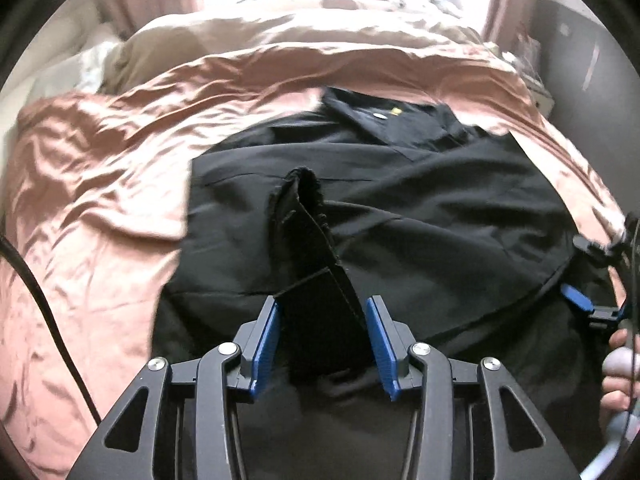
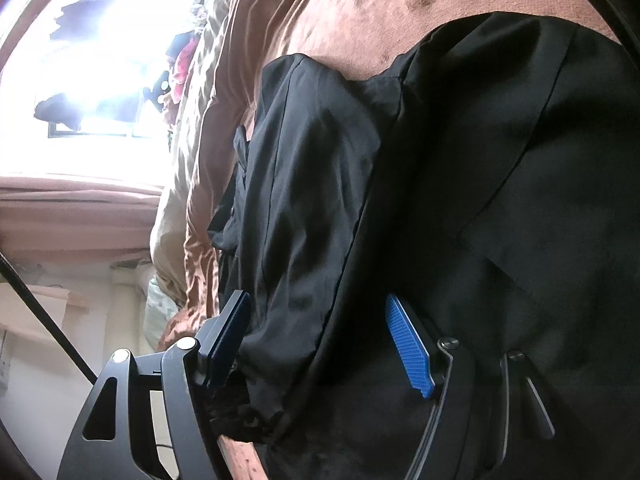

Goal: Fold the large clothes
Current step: 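Lower the left tool onto the jacket's elastic cuff and close on it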

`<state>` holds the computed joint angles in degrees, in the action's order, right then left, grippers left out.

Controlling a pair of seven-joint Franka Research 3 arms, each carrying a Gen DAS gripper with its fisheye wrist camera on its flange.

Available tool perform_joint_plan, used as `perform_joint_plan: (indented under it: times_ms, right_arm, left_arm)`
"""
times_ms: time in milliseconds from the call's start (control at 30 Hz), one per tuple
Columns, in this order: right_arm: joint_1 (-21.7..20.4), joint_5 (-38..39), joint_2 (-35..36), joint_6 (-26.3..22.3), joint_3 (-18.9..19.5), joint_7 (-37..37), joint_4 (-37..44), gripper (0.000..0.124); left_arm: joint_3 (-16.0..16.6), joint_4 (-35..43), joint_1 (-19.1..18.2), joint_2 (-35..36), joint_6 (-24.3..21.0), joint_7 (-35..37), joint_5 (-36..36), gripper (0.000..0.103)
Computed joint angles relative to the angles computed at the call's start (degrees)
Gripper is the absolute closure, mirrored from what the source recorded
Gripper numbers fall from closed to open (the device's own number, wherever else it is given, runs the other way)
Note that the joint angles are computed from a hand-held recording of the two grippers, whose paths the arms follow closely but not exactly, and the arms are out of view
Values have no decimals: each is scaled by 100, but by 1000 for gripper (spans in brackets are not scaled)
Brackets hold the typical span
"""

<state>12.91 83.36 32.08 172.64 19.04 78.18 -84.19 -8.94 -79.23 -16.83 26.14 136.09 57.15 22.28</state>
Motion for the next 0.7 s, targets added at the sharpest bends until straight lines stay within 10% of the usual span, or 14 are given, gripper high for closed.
perform_joint_plan:
  times_ms: [567, 633, 700]
  right_arm:
    - [-105, -639, 290, -41, 197, 482, 321, 56]
    - [-143, -556, 355, -39, 248, 390, 394, 56]
    - [-173, -460, 433, -17, 290, 260, 478, 56]
  left_arm:
    - [-596, -1387, 1358, -430, 1395, 726, -3346, 28]
    - [-569, -1355, 1308, -367, 1397, 792, -3209, 33]
    - [-285, -1096, 1017, -260, 1045, 562, -2516, 70]
